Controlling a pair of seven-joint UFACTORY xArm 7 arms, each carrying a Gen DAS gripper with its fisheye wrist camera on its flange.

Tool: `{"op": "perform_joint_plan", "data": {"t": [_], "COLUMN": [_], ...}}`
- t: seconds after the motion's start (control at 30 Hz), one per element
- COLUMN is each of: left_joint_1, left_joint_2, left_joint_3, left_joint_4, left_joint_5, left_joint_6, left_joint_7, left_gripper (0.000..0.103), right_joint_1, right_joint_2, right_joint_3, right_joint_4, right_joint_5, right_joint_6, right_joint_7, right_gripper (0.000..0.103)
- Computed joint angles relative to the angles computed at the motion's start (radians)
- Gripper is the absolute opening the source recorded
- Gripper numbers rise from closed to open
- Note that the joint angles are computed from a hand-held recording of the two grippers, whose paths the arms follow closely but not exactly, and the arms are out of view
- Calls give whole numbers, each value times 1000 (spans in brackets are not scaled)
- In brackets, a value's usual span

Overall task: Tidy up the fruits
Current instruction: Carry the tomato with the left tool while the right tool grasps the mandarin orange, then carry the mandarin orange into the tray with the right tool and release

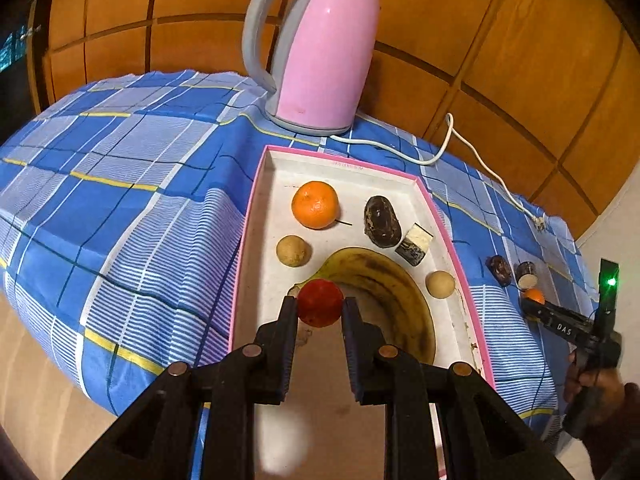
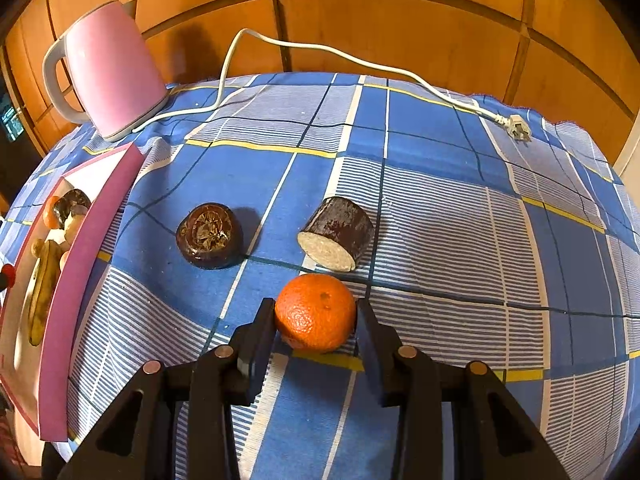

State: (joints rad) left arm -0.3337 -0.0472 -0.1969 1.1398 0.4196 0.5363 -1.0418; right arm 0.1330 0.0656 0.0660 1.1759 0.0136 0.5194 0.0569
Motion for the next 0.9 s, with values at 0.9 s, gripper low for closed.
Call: {"op": "perform_joint_plan", "data": {"t": [0.9], "left_joint_1": [-67], "left_joint_2": [50], "left_joint_3": [14], "left_joint_4": [109], "left_joint_5": [207], "left_joint_6": [216], "left_joint_7": [-166], "left_gripper": [49], "right_joint_1": [-5], "right_joint_2": [0], "right_joint_3": [0], "right_joint_4": [-7], "right_joint_5": [38], "right_joint_6": [-14], "right_joint_7": [-42], "right_gripper": [40]}}
